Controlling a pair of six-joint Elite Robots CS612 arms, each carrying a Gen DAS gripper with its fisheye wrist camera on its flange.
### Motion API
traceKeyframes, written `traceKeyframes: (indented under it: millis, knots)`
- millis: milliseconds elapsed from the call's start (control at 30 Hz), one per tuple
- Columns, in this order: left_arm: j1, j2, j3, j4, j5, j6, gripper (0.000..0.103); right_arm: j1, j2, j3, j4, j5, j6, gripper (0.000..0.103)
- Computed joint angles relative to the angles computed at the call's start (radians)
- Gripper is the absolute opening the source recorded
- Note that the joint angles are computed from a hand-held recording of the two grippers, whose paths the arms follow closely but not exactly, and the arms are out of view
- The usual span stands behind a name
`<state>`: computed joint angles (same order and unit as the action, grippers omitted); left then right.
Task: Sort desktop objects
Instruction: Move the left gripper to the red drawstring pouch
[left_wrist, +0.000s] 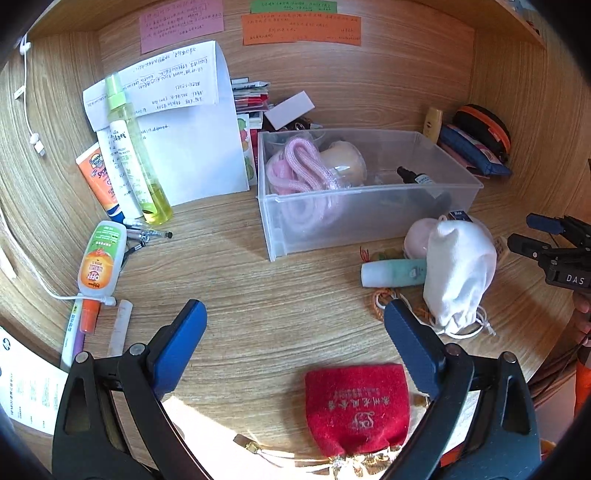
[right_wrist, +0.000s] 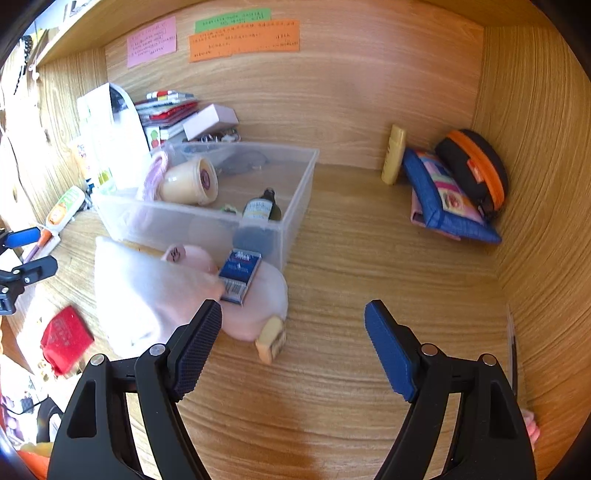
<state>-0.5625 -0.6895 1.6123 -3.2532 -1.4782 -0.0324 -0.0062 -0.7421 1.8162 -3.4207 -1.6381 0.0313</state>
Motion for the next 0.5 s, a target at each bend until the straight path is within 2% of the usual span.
traceKeyframes:
  millis: [100,267,500]
  knots:
    - [-0.001,-0.004,0.018,0.009,-0.001,0.003,0.098,0.000,0.005,0.004,0.010,0.002,0.000,0.077]
    - [0.000,-0.010,0.038,0.057,-0.045,0.005,0.098,0.001,0.013,0.003,0.022,0.001,-0.001,0.077]
    - [-0.012,-0.012,0.054,0.104,-0.050,0.028,0.098,0.004,0.028,-0.012,0.039,-0.015,0.001,0.077]
